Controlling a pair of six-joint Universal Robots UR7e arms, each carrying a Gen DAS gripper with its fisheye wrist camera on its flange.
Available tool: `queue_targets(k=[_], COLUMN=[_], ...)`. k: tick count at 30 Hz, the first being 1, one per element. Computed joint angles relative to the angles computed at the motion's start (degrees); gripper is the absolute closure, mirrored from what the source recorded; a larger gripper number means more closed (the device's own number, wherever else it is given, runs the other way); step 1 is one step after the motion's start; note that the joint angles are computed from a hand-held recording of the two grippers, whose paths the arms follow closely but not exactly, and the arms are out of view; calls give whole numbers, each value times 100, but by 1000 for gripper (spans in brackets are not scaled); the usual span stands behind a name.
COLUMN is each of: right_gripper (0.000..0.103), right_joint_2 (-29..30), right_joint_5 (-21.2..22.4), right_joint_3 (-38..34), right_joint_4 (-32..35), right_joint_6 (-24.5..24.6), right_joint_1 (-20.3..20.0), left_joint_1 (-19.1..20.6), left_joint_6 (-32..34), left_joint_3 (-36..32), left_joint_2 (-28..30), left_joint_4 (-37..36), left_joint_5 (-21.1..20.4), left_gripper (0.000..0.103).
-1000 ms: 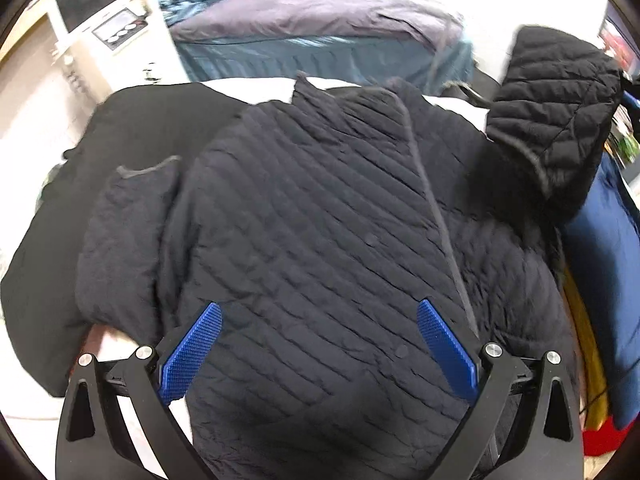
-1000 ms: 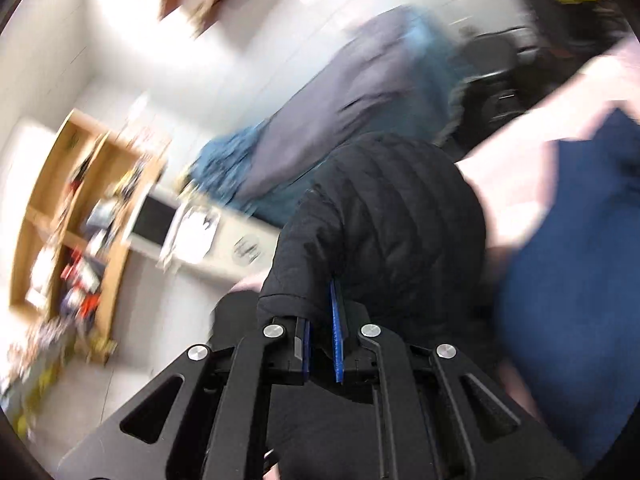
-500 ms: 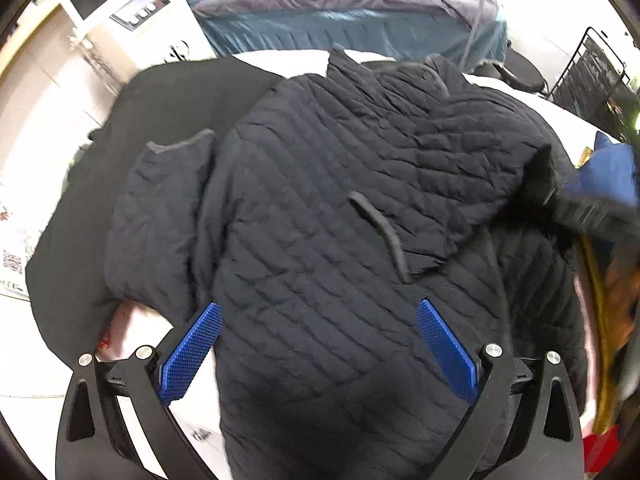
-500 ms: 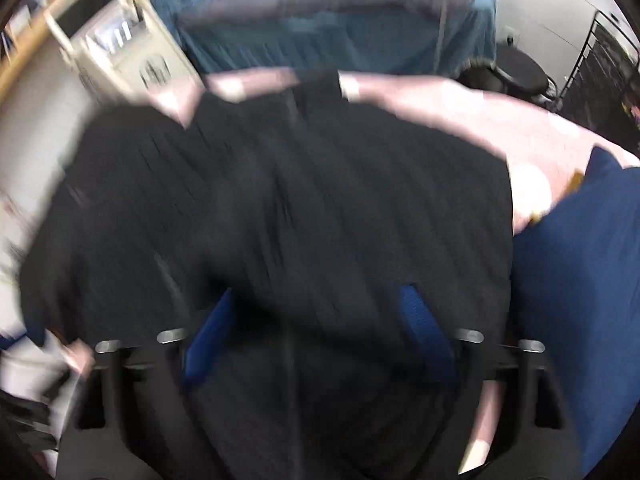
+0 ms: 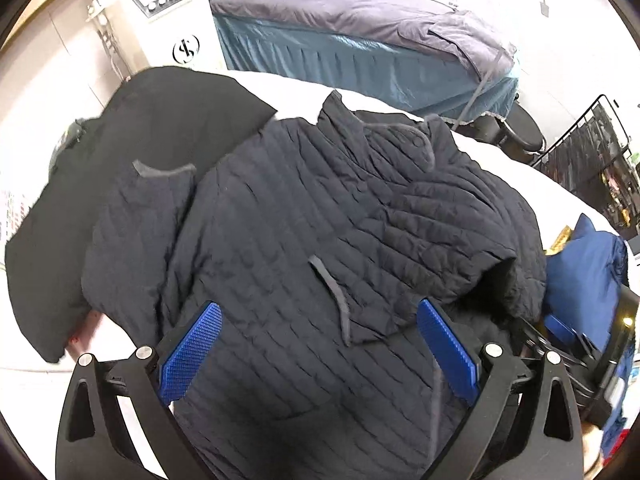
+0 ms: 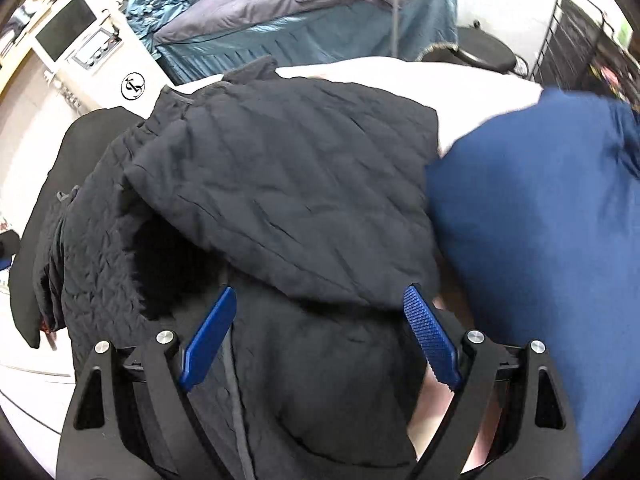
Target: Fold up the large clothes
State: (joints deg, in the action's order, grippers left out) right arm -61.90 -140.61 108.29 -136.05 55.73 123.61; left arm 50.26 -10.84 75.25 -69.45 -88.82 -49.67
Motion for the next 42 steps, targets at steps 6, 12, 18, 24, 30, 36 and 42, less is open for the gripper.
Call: queue_targets(k=[6, 12, 18, 24, 30, 36, 42], right_gripper=[18, 18, 18, 18, 18, 18, 18], right_joint_2=[-380, -258, -189, -145, -118, -130, 64], right_joint_5=[808, 802, 634, 481, 415, 89, -102], right_joint_3=[828, 697, 410, 171, 140, 8, -320], right_joint_4=[-1260, -972, -135, 868, 1071, 1103, 715], right_joint_6=[503, 620, 1019, 1554, 1778, 1670, 951], right_joint_1=[-142, -93, 81, 282, 321, 357, 212], left_joint_1=[289, 737, 1044, 965, 726, 617, 821], left_joint_6=[361, 413, -53, -43, 1037, 2110, 1840], left_joint_3=[-134, -546, -459, 73, 195, 372, -25], left_joint_2=[144, 602, 1048, 1317, 1057, 646, 793], left_joint_4=[-313, -91, 218, -306, -622, -1956, -1075], left_joint_5=[152, -273, -741, -680, -791, 742, 957], left_gripper=[7, 7, 7, 10, 89, 91, 65])
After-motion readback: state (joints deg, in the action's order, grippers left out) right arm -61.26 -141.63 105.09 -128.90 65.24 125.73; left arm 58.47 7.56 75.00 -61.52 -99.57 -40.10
